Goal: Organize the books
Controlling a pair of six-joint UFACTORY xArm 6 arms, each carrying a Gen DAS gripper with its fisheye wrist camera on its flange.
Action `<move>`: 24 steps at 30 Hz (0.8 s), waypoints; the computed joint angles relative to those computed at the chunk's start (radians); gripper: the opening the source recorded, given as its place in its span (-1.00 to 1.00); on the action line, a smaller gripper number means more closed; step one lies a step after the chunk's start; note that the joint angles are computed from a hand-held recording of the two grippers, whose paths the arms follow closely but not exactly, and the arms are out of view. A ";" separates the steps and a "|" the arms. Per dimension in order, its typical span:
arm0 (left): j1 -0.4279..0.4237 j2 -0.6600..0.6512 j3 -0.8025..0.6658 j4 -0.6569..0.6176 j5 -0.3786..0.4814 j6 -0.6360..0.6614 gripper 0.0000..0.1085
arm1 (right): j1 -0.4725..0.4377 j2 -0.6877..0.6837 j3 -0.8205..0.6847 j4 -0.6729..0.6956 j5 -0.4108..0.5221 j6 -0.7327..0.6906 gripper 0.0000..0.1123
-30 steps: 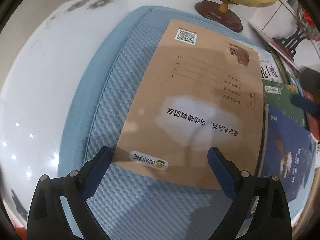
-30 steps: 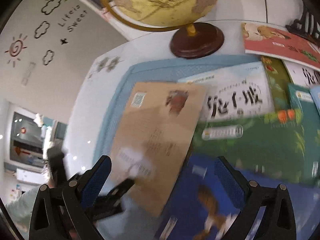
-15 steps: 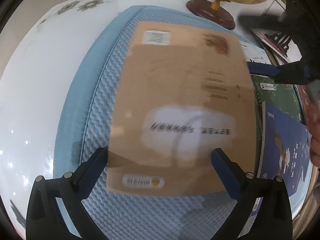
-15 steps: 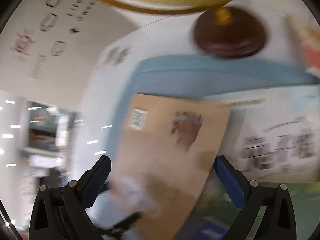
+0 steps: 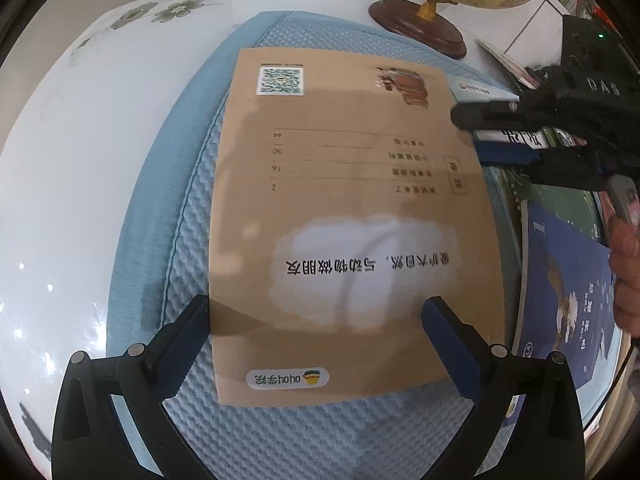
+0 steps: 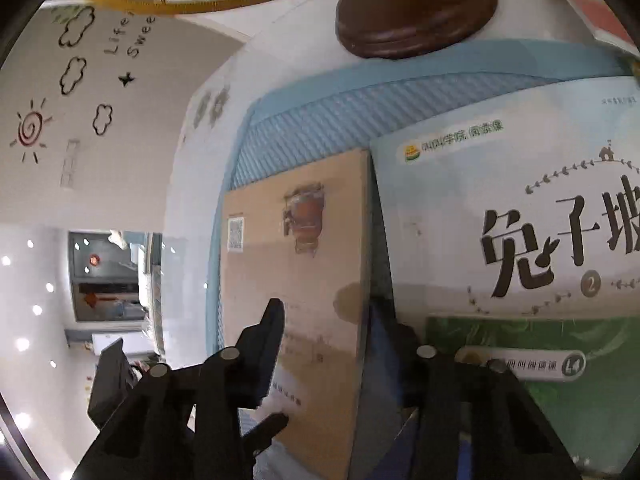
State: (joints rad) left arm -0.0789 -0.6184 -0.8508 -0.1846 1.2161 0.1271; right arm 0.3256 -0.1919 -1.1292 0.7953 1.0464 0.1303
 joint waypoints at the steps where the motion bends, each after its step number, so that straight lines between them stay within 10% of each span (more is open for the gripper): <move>1: 0.004 -0.004 0.002 -0.004 0.003 0.009 0.87 | -0.009 0.002 0.002 0.021 -0.001 -0.005 -0.24; 6: 0.017 -0.044 0.031 -0.011 -0.006 0.031 0.87 | 0.008 0.044 -0.036 0.019 -0.048 -0.028 0.00; 9: 0.023 -0.048 0.031 -0.014 0.000 0.028 0.87 | 0.020 0.109 -0.113 0.030 -0.037 -0.042 0.48; 16: 0.047 -0.051 0.025 -0.037 0.014 0.018 0.87 | -0.060 0.073 -0.095 0.147 0.200 -0.154 -0.25; 24: 0.052 -0.051 0.026 -0.038 0.011 0.018 0.87 | -0.036 0.018 -0.015 0.062 0.073 -0.032 -0.86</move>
State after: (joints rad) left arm -0.0270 -0.6697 -0.8250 -0.2225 1.2270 0.1446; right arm 0.2893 -0.1738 -1.1445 0.8572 1.1196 0.0988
